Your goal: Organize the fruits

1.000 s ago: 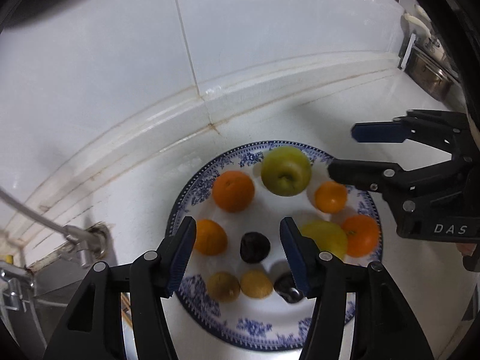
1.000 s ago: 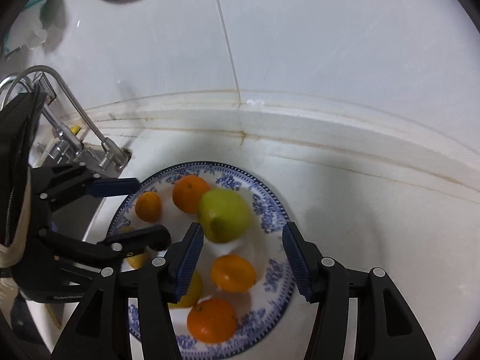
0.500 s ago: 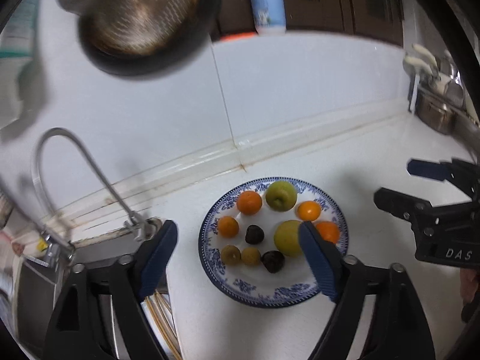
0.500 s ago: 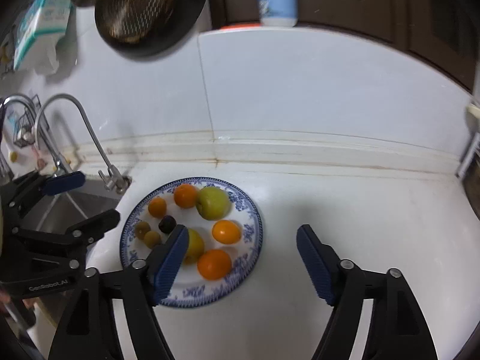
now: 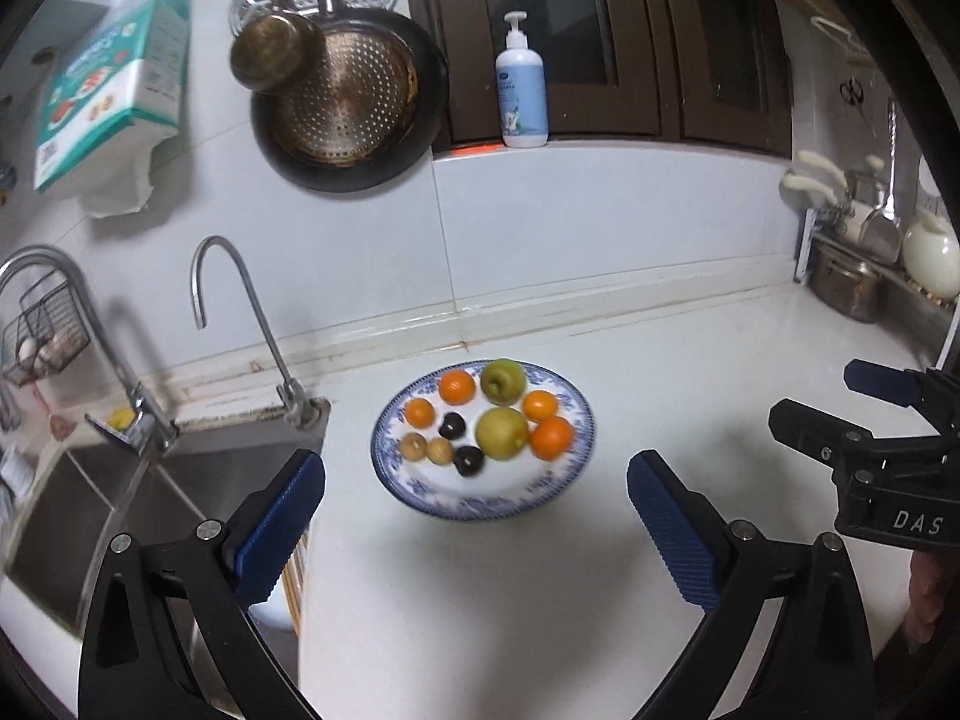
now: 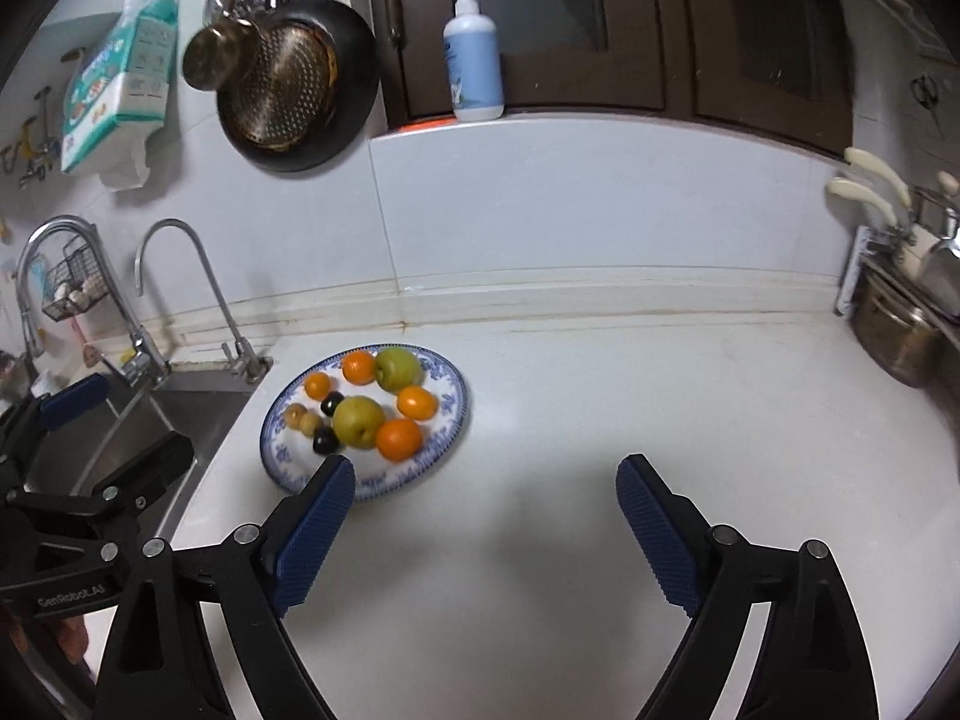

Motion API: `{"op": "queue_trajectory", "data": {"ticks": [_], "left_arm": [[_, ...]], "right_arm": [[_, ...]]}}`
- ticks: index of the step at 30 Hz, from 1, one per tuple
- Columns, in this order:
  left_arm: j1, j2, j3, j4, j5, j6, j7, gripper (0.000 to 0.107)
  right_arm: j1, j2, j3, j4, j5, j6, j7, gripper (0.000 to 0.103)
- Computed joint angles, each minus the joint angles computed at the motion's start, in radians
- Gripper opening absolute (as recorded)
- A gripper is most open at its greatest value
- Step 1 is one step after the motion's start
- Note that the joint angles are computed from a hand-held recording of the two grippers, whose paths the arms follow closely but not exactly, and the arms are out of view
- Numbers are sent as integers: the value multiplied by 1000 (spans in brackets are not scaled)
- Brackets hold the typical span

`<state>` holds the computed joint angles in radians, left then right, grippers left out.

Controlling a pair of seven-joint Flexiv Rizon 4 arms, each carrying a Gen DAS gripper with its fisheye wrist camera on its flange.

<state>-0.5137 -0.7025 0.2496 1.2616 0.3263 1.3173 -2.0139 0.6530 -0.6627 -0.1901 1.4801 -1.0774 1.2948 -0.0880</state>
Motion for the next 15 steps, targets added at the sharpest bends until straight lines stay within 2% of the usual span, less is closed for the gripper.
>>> {"op": "queue_trajectory", "data": {"ticks": [3,6,9,15], "left_arm": [[-58,35,50,45,34,10,-78,103],[-102,71,75,80,80,7,-143,103],[-148,108,98,103,146,-17,-206,103],[-200,169,106,138,289,-42,-346,103]], "right_arm": [[28,80,-46,101,-126,4,101,91],[31,155,-52,183,-264,-20,197,92],[16,222,-35,254,-380,-42,282,95],[-40,313,35,349,-518,-79,389,95]]}}
